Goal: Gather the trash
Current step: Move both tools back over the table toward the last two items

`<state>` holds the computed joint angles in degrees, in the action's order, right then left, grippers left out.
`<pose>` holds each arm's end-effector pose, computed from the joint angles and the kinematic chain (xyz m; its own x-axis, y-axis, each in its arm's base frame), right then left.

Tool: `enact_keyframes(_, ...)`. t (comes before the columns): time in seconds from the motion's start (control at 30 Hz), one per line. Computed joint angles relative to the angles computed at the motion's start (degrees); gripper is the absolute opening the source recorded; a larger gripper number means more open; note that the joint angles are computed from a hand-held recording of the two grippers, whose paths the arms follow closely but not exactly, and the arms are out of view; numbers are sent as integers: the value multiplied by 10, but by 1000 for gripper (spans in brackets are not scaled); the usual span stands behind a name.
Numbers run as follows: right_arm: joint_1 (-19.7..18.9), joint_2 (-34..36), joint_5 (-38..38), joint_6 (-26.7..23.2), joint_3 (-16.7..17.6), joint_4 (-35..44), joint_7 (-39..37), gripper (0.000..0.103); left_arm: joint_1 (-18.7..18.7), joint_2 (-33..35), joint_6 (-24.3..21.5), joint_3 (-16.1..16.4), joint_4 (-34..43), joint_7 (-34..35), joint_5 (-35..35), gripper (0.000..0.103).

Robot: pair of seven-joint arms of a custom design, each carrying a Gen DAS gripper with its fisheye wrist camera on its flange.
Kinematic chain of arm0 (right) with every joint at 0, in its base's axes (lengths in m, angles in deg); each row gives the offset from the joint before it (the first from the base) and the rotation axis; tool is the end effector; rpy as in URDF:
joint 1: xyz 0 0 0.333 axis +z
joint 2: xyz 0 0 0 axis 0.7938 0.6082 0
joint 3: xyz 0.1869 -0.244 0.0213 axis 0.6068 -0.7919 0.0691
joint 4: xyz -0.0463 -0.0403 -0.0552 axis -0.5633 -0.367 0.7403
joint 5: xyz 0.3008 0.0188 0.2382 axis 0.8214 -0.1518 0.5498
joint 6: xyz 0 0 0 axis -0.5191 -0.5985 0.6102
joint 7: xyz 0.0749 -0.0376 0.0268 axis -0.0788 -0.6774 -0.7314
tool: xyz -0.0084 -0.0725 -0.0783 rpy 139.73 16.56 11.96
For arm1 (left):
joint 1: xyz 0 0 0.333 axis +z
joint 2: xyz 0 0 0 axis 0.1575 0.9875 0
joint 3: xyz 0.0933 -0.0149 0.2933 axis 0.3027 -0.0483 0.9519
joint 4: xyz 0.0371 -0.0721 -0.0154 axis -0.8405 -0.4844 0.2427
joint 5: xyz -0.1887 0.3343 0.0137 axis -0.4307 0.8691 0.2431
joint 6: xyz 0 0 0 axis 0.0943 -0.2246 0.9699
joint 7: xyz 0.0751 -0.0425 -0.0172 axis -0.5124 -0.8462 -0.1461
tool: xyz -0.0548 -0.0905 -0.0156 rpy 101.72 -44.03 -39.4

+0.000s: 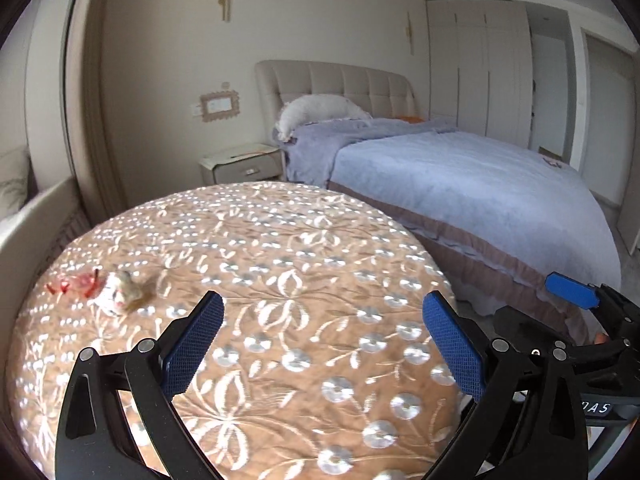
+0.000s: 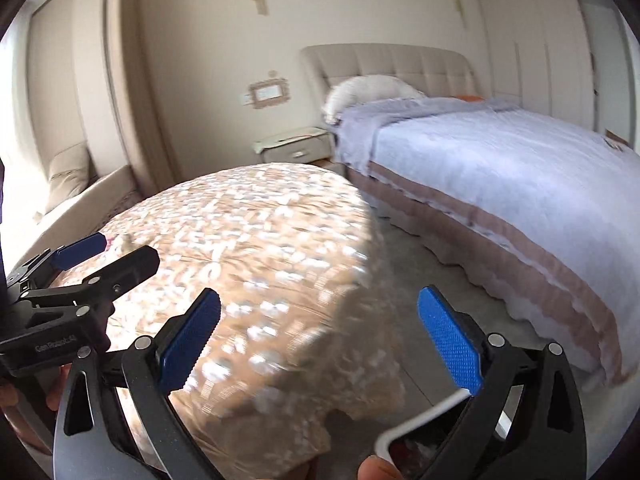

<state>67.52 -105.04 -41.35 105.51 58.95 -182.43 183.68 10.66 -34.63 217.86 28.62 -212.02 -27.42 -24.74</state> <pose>0.4201 0.2539 0.5805 0.2530 -0.9529 -0.1672 -0.5238 0.0104 -0.8518 0.4521 -0.2472 0.5808 -0.0410 -0.9981 -0.0470 -0.4845 0.0610 -0.8726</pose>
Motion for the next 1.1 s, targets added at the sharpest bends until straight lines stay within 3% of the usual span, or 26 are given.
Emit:
enact_keyframes(0.27, 44, 96, -22, -18, 23, 130, -29, 98, 51, -75, 20, 37, -59, 37, -58, 98)
enact_keyframes(0.53, 112, 189, -18, -57, 13, 253, -75, 98, 119, -124, 39, 47, -98, 86, -120, 98)
enact_keyframes(1.1, 210, 417, 73, -166, 0, 570, -241, 98, 251, -118, 46, 25, -87, 171, -202, 98)
